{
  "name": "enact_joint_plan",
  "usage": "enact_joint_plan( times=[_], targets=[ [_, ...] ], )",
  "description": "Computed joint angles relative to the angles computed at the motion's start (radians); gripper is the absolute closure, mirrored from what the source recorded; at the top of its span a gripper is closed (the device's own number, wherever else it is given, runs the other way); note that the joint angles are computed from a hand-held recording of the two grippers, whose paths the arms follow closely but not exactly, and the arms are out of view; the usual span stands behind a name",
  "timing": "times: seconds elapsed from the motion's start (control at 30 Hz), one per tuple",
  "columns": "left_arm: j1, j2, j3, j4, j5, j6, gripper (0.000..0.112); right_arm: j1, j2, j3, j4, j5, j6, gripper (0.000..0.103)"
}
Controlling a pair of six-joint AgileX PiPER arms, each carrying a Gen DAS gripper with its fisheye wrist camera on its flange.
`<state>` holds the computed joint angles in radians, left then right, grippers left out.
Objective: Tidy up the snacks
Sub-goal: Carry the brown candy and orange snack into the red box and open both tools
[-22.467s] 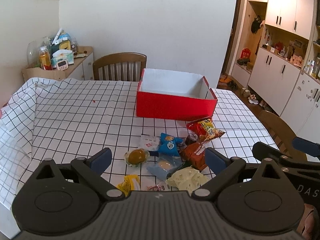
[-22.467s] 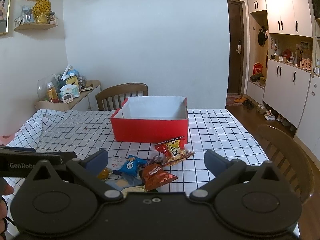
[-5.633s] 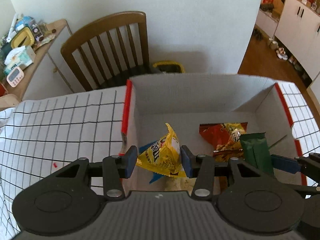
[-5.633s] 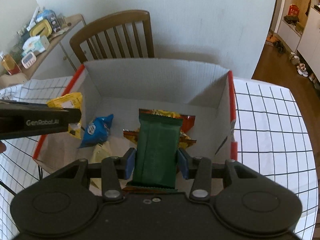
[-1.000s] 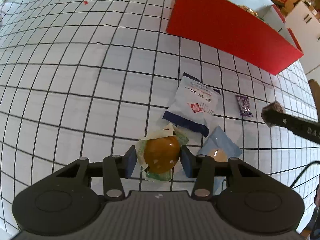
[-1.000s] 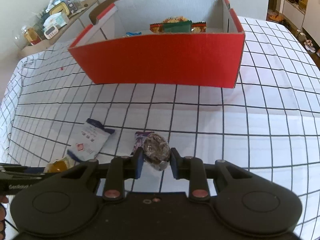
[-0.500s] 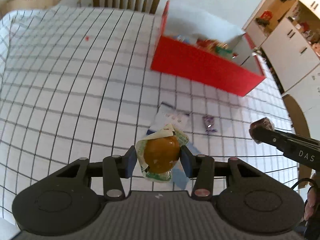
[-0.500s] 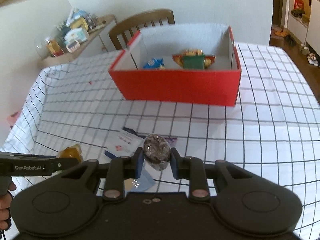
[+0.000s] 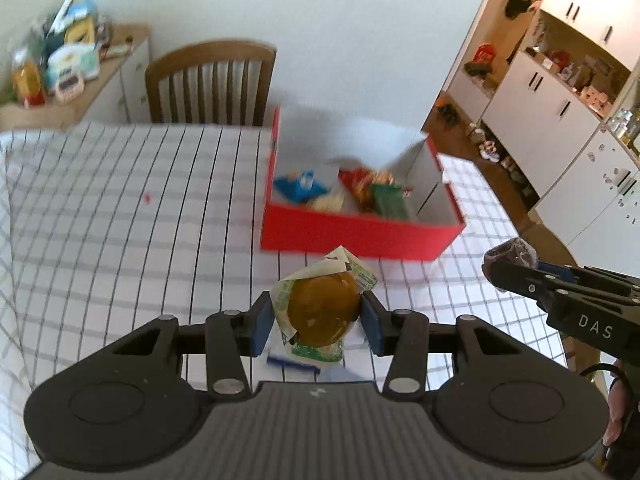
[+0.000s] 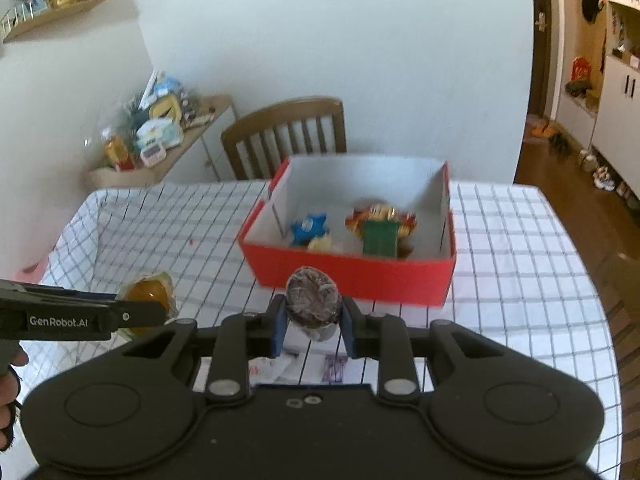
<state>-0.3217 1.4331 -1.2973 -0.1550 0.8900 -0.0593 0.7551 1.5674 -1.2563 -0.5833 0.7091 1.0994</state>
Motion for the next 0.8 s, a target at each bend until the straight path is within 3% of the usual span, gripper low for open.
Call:
enact_joint_plan(
  times=[0.27,0.43,0.8],
  targets=[
    [-0.047,0.159,-0.278,0.113,0.053,-0.053,0.067,-0.056,0.069,-0.175,-0.018,0.069,-0.075,0.077],
    [-0.083,0.301,-0.457,0.202,0.079,-0.107,0.066,-0.144,0.147,-0.269,0.054,0.051,-0.186,0.077],
    [-0.103,0.708,-0.959,0.266,0.308,-0.164,0.066,-0.31,0.366,-0.466,0.289,0.052,-0.432,0.076]
  ],
)
